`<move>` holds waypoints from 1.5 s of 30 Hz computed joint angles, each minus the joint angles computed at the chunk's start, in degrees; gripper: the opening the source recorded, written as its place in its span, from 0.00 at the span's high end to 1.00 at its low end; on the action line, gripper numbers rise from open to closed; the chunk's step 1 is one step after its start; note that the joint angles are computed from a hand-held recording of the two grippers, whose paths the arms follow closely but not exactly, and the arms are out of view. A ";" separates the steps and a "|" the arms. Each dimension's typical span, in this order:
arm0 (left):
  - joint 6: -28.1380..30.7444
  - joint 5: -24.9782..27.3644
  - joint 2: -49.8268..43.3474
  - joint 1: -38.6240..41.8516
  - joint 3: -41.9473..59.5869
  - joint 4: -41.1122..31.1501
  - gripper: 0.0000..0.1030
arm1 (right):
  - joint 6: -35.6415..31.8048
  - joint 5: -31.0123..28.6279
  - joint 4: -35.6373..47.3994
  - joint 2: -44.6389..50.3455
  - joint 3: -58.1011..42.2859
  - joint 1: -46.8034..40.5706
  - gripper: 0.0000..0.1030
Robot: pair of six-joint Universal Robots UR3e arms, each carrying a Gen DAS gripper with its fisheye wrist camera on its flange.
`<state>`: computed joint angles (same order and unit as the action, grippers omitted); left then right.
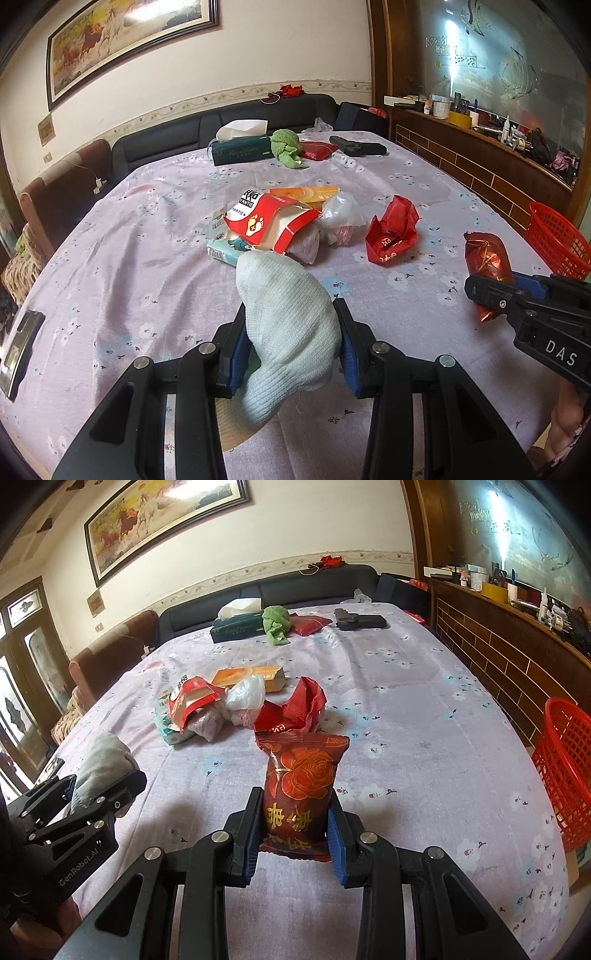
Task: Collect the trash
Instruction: 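Carry the cloth and snack packet to the red wastebasket and open both grippers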
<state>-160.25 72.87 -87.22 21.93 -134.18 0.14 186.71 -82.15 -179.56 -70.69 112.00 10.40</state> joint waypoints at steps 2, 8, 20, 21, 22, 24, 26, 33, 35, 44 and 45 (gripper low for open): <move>-0.12 0.05 0.43 -0.05 -0.21 -0.11 0.61 | -0.04 0.04 -0.16 -0.12 0.21 0.05 0.67; -0.01 0.15 1.45 -0.44 -0.23 -1.17 0.61 | 0.09 0.52 -0.59 -0.80 1.12 -0.23 0.67; 0.85 -3.50 2.77 -0.87 2.66 -8.12 0.61 | 0.40 3.54 -0.86 -3.59 4.09 -3.37 0.67; 1.54 -5.67 3.27 -0.35 3.53 -10.90 0.61 | 0.37 4.17 -0.75 -4.06 4.46 -4.03 0.67; 2.65 -8.39 3.89 0.34 4.52 -14.23 0.61 | 0.44 5.15 -0.74 -4.71 5.06 -5.03 0.67; 4.57 -13.51 4.85 0.97 6.95 -20.91 0.61 | 0.61 7.87 -0.25 -6.53 6.51 -7.74 0.67; 4.77 -14.80 4.22 -1.04 10.05 -24.50 0.61 | 0.54 11.15 0.48 -8.80 8.18 -11.24 0.67; 2.03 -14.47 -2.33 -14.22 23.19 -29.83 0.61 | -1.75 20.29 1.87 -23.42 18.77 -29.90 0.67; 0.66 -14.01 -5.68 -19.12 28.19 -30.91 0.61 | -3.82 23.20 4.28 -28.32 21.58 -37.27 0.67; -7.10 -10.17 -28.75 -38.31 60.88 -37.95 0.61 | -12.99 33.85 19.69 -35.41 21.58 -62.70 0.66; -7.96 -10.40 -32.28 -39.91 66.49 -40.46 0.61 | -13.26 34.35 20.35 -34.94 21.00 -63.89 0.66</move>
